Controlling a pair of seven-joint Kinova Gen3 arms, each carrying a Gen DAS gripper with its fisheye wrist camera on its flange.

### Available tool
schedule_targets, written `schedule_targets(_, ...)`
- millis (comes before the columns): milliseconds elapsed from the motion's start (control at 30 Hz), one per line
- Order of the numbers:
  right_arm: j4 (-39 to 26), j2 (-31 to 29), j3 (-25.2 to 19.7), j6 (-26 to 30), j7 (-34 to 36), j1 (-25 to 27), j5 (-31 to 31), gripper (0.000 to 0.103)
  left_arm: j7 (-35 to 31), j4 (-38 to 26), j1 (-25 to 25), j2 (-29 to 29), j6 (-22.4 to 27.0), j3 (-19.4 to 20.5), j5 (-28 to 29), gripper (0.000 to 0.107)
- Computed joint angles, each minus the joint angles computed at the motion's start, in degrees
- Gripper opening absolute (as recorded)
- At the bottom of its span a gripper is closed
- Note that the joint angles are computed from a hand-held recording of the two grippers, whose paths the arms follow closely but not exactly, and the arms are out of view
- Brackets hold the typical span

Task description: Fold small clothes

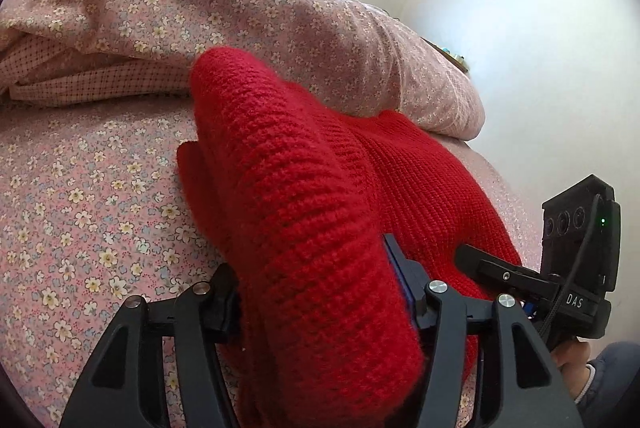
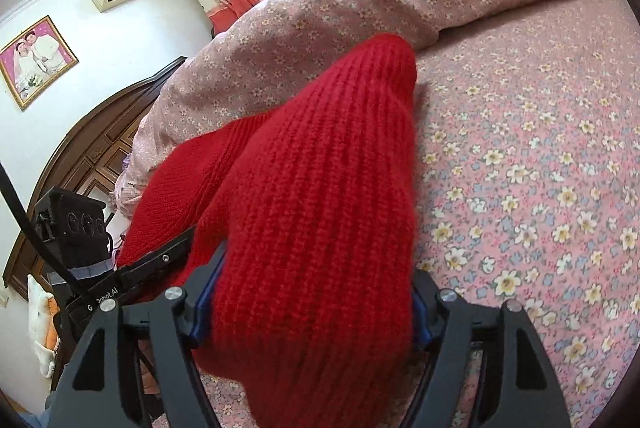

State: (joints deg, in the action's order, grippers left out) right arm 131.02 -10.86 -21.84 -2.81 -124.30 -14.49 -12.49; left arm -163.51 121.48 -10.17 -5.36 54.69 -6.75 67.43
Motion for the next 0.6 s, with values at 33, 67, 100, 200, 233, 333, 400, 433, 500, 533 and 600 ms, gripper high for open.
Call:
schedule_targets(33,0.01,-0.05,-0.74,-0.03,0.00,0.66,-0.19,0.076,0.00,0.01,-0.04,0.00,0.13,-0.07,-0.01,0.053)
schedule_targets(67,0.05,-0.12,-1.16,-0.03,-0.01,1.03,-0.31,0.077,0.10,0.08,-0.02,-0.10,0.12,-0.04,-0.04,0.053)
schedule_targets(100,0.29,-0.15,-0.86,-0.27,-0.12,0.65,-0.29,0.077,0.18,0.08,-0.01,-0.14,0.15,-0.04,-0.06,0.053)
schedule_targets(200,0.83,-0.33,1.15,-0.70,-0.53,-1.43,0.04,0.077,-0.16,-0.01,-0.30,0.01,0.50,-0.35,-0.24,0.053)
schedule_targets(233,0.97,-0.36,1.67,-0.80,-0.64,-1.93,0.13,0.077,-0.11,-0.02,-0.24,0.04,0.35,-0.21,-0.19,0.053)
schedule_targets(333,0.81,-0.40,0.60,-0.58,-0.45,-0.77,-0.13,0.077,-0.06,-0.02,-0.27,-0.03,0.35,-0.19,-0.26,0.053)
schedule_targets(400,0.74,-0.38,0.50,-0.53,-0.43,-0.64,-0.15,0.077,-0.01,-0.05,-0.26,0.01,0.33,-0.18,-0.27,0.054)
schedule_targets(433,0.71,-0.37,0.43,-0.49,-0.41,-0.56,-0.16,0.077,0.07,-0.01,-0.23,-0.03,0.24,-0.13,-0.29,0.054)
schedule_targets(500,0.62,-0.33,0.33,-0.41,-0.44,-0.41,-0.20,0.077,0.02,-0.02,-0.18,0.06,0.17,-0.08,-0.22,0.054)
schedule_targets(533,0.63,-0.32,0.34,-0.41,-0.45,-0.40,-0.20,0.078,0.06,-0.04,-0.19,0.06,0.21,-0.10,-0.26,0.054)
schedule_targets(600,0.69,-0.31,0.79,-0.45,-0.56,-0.84,-0.11,0.078,0.11,-0.02,-0.19,0.08,0.16,-0.09,-0.28,0.055)
